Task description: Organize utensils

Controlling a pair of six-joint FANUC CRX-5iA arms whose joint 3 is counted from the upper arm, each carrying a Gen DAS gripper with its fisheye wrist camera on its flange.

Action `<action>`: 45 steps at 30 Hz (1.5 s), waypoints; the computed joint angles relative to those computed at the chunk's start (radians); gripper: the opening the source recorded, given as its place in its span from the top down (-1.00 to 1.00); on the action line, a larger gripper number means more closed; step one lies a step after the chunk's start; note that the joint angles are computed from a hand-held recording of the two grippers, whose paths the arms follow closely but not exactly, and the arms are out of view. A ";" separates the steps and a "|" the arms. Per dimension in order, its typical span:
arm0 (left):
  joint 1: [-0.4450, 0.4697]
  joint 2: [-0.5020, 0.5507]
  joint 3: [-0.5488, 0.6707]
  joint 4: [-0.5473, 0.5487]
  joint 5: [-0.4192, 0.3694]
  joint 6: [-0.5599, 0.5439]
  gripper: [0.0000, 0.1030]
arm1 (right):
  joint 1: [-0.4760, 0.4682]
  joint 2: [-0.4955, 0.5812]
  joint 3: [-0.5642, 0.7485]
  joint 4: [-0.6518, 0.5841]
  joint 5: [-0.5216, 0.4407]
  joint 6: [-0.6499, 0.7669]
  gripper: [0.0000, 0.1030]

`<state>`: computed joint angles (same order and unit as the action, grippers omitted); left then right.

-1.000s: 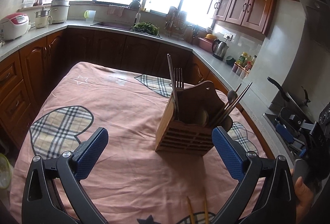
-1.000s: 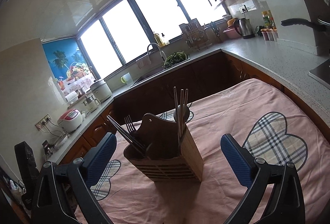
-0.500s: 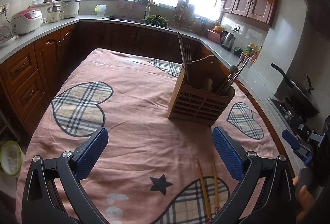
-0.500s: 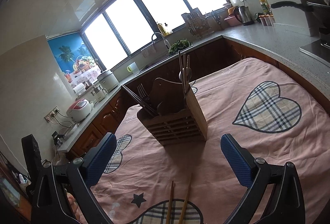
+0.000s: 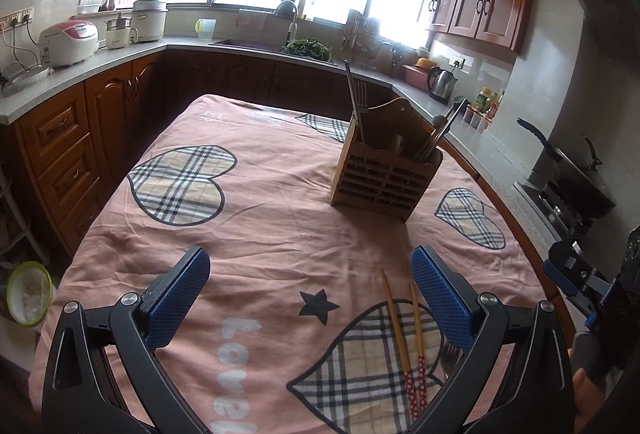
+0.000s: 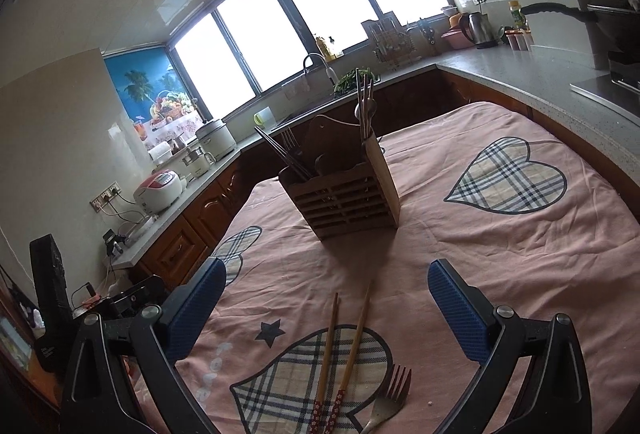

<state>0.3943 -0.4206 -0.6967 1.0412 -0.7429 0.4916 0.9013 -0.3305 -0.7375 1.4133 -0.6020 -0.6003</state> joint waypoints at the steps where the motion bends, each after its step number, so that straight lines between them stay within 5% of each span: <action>1: 0.001 -0.021 -0.024 0.035 0.003 -0.030 -0.99 | 0.016 -0.001 -0.002 0.014 -0.029 0.002 -0.98; 7: -0.014 -0.124 -0.113 0.138 0.073 -0.145 -1.00 | 0.119 0.020 -0.003 0.083 -0.223 0.039 -1.00; 15: -0.116 -0.217 -0.197 0.318 0.267 -0.315 -1.00 | 0.191 0.038 0.000 0.098 -0.355 0.078 -1.00; 19: -0.128 -0.229 -0.196 0.419 0.249 -0.382 -1.00 | 0.215 0.034 0.015 0.133 -0.418 0.136 -1.00; 22: -0.033 -0.199 -0.109 0.249 0.097 -0.303 -1.00 | 0.226 0.031 0.048 0.154 -0.455 0.218 -1.00; 26: -0.119 -0.216 -0.105 0.236 0.240 -0.314 -1.00 | 0.233 0.020 0.090 0.153 -0.476 0.258 -1.00; 32: -0.175 -0.234 -0.170 0.210 0.327 -0.243 -1.00 | 0.249 0.018 0.037 0.182 -0.510 0.150 -1.00; 45: -0.099 -0.191 -0.129 -0.203 0.270 0.053 -1.00 | 0.260 0.065 -0.007 0.047 -0.445 0.115 -1.00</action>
